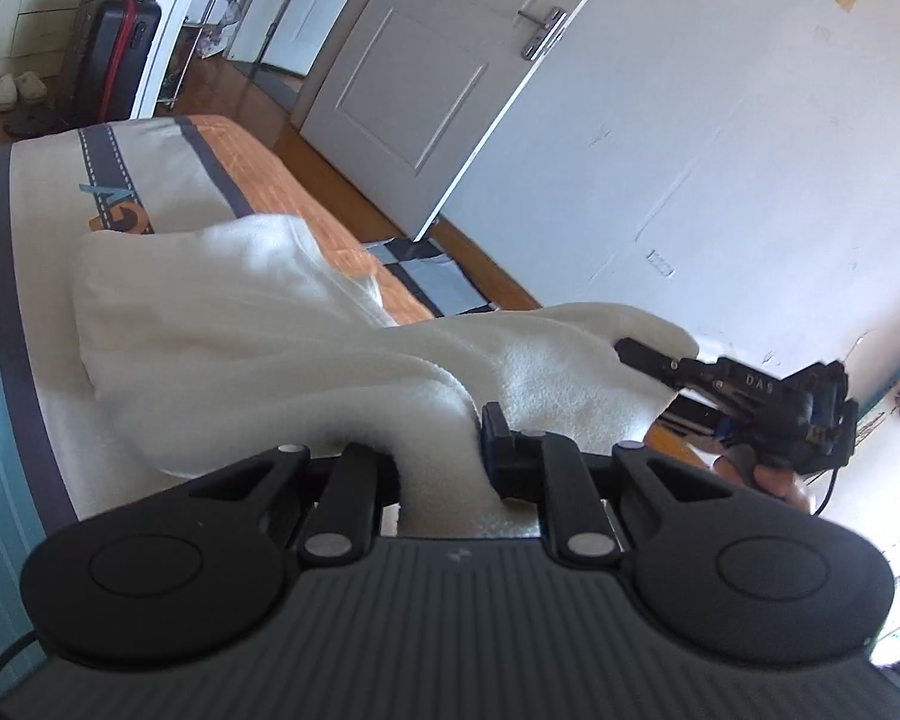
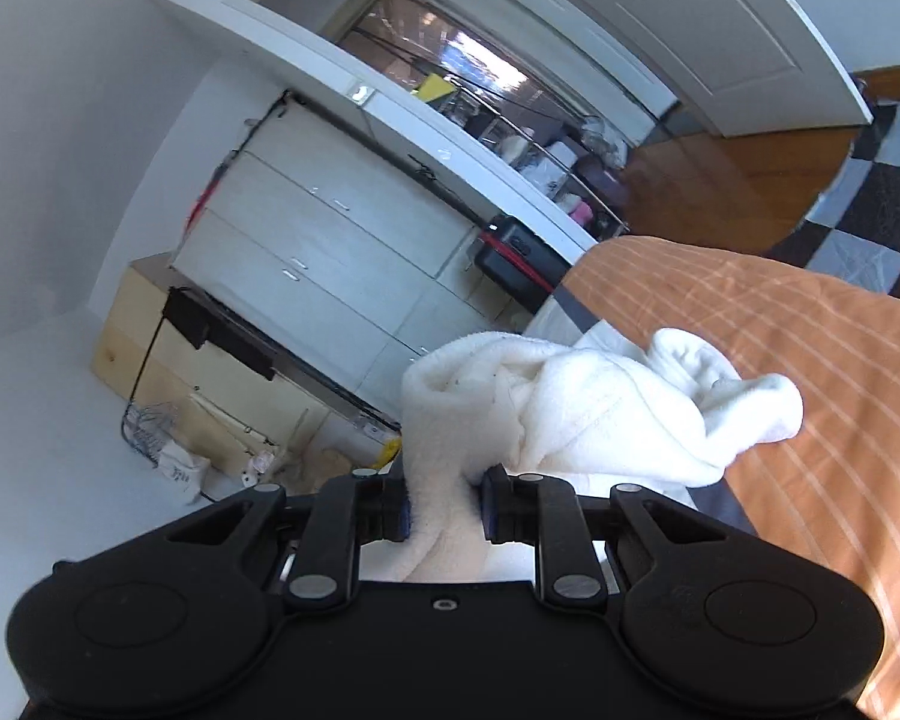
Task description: Fold clothes
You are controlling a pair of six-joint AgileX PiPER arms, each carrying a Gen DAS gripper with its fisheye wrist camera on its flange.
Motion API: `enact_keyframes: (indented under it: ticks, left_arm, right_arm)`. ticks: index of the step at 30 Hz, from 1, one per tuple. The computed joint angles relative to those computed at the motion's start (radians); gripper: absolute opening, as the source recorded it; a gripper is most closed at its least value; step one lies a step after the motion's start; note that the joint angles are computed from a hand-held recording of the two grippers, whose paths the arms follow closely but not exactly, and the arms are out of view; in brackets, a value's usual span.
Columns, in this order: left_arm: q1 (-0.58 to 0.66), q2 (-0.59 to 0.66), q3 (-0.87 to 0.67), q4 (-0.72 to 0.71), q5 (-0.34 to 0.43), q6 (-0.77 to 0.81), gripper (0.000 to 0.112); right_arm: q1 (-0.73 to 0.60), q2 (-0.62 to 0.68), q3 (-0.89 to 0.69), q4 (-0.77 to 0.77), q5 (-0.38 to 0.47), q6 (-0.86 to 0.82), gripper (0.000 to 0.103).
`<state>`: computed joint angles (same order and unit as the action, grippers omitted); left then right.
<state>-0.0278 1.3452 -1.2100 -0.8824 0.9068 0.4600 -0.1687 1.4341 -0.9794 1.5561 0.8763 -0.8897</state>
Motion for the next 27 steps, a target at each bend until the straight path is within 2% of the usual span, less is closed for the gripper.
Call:
enact_keyframes:
  ticks: [3, 6, 8, 10, 13, 14, 15, 17, 18, 19, 20, 21, 23, 24, 26, 27]
  left_arm:
    - [0.007, 0.040, 0.028, 0.010, -0.015, -0.045, 0.013]
    - [0.066, 0.069, 0.057, -0.055, -0.002, -0.016, 0.013]
    - [0.111, 0.106, 0.027, -0.100, 0.006, 0.007, 0.013]
    - [0.167, 0.180, -0.060, -0.161, 0.017, 0.051, 0.013]
    - [0.215, 0.335, -0.253, -0.165, 0.033, 0.051, 0.014]
    - [0.207, 0.374, -0.285, -0.141, -0.010, 0.027, 0.014]
    - [0.182, 0.403, -0.300, -0.080, -0.091, -0.022, 0.014]
    - [0.128, 0.471, -0.339, 0.093, -0.234, -0.159, 0.015]
    - [0.108, 0.508, -0.351, 0.173, -0.276, -0.201, 0.015]
    - [0.102, 0.555, -0.374, 0.213, -0.289, -0.229, 0.015]
    - [0.108, 0.602, -0.396, 0.213, -0.289, -0.235, 0.016]
    - [0.122, 0.641, -0.407, 0.173, -0.292, -0.202, 0.017]
    - [0.163, 0.688, -0.397, -0.007, -0.300, -0.038, 0.018]
    - [0.188, 0.701, -0.389, -0.107, -0.284, 0.034, 0.019]
    - [0.227, 0.726, -0.396, -0.222, -0.242, 0.082, 0.019]
    - [0.240, 0.733, -0.393, -0.276, -0.234, 0.097, 0.019]
  right_arm:
    - [0.080, 0.061, -0.068, -0.056, -0.103, 0.074, 0.025]
    - [0.144, 0.137, -0.161, -0.085, -0.158, 0.110, 0.025]
    - [0.171, 0.206, -0.265, -0.102, -0.165, 0.153, 0.025]
    - [0.217, 0.282, -0.401, -0.160, -0.212, 0.248, 0.025]
    - [0.306, 0.443, -0.687, -0.406, -0.299, 0.490, 0.027]
    - [0.335, 0.508, -0.787, -0.506, -0.327, 0.577, 0.029]
    - [0.360, 0.579, -0.887, -0.602, -0.339, 0.666, 0.032]
    - [0.379, 0.747, -1.087, -0.688, -0.290, 0.761, 0.036]
    - [0.387, 0.835, -1.187, -0.712, -0.270, 0.794, 0.038]
    - [0.397, 0.920, -1.287, -0.773, -0.245, 0.867, 0.038]
    - [0.401, 0.995, -1.385, -0.863, -0.184, 0.965, 0.038]
    - [0.402, 1.040, -1.442, -0.921, -0.134, 1.023, 0.038]
    - [0.384, 1.050, -1.436, -0.917, -0.103, 1.018, 0.039]
    - [0.368, 1.024, -1.373, -0.863, -0.120, 0.969, 0.045]
    - [0.337, 0.927, -1.174, -0.670, -0.217, 0.786, 0.047]
    - [0.327, 0.888, -1.093, -0.577, -0.261, 0.690, 0.052]
